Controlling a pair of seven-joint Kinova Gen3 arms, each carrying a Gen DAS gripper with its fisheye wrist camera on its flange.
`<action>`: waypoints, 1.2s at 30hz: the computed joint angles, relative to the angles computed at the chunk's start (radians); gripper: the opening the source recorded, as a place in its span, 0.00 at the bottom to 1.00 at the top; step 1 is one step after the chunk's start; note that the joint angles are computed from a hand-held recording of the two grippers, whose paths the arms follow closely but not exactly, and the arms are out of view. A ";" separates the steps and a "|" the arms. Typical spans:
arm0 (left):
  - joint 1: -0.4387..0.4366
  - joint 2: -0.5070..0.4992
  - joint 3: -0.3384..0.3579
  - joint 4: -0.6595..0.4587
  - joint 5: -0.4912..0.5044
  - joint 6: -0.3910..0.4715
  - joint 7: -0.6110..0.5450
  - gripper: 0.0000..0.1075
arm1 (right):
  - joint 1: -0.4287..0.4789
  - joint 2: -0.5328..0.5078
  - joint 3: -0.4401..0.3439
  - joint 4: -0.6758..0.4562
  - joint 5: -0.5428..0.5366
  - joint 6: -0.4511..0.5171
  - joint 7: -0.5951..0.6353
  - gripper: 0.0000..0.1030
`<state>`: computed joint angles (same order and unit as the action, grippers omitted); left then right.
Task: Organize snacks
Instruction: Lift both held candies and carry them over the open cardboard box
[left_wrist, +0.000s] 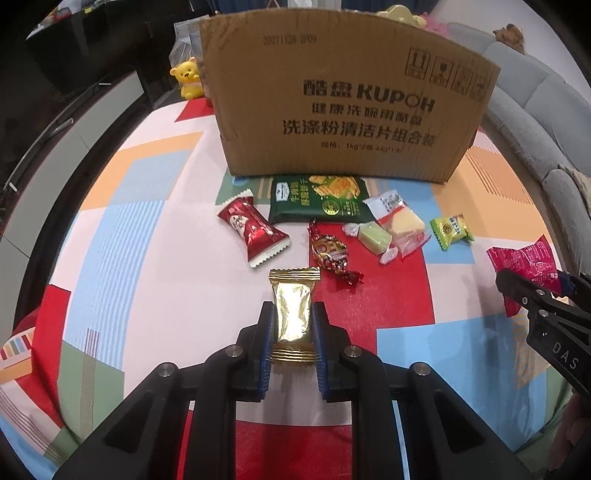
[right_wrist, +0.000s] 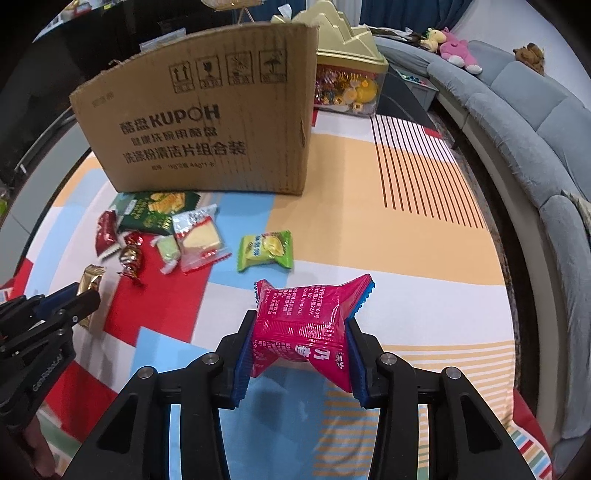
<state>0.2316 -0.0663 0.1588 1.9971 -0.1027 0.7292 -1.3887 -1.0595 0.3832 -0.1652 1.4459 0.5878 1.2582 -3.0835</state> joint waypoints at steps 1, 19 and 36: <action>0.001 -0.007 0.000 0.000 0.001 0.003 0.000 0.19 | -0.001 0.001 0.000 -0.006 0.002 0.003 0.002 0.43; -0.034 -0.094 -0.020 -0.047 0.071 0.048 -0.094 0.19 | -0.048 -0.004 0.003 -0.098 0.069 0.093 -0.002 0.43; -0.062 -0.102 -0.037 -0.158 0.112 0.074 -0.169 0.19 | -0.078 0.007 0.024 -0.220 0.137 0.169 0.053 0.43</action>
